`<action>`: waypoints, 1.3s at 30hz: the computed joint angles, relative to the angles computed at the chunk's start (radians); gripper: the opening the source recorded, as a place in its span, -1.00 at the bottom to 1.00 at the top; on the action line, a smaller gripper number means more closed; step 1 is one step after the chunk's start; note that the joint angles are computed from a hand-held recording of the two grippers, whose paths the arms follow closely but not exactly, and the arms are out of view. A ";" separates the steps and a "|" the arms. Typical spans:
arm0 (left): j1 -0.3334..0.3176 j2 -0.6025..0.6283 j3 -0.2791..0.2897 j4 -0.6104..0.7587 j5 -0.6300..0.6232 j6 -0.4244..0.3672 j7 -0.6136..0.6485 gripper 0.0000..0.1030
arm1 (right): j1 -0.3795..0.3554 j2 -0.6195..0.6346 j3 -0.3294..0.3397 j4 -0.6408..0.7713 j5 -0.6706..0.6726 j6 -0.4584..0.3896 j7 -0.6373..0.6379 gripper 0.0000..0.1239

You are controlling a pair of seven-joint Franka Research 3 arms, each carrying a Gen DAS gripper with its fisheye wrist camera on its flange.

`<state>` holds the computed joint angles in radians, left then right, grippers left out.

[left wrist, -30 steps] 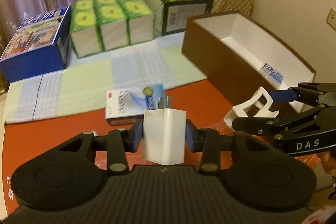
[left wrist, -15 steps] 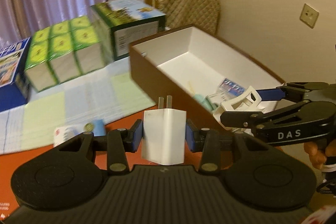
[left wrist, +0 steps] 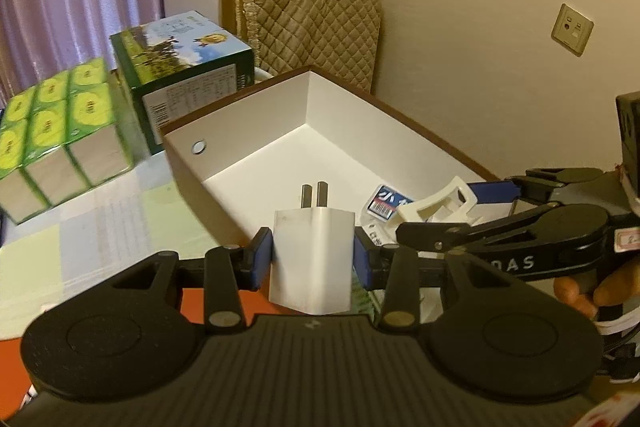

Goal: Organize rigid objects
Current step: 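Carry the charger and clip over the open box and open both tools inside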

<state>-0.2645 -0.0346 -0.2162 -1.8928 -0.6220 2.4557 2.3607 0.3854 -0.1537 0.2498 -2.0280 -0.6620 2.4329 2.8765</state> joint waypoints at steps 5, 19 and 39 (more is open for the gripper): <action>-0.010 0.096 -0.031 0.090 0.103 0.011 -0.096 -0.28 | -0.021 0.009 -0.032 -0.012 0.036 0.030 -0.056 0.35; -0.010 0.368 -0.084 0.375 0.415 -0.083 -0.358 -0.28 | -0.051 0.128 -0.114 0.055 0.123 0.097 -0.318 0.35; 0.018 0.419 -0.107 0.444 0.490 -0.105 -0.428 -0.24 | -0.014 0.233 -0.188 0.138 0.202 0.149 -0.389 0.36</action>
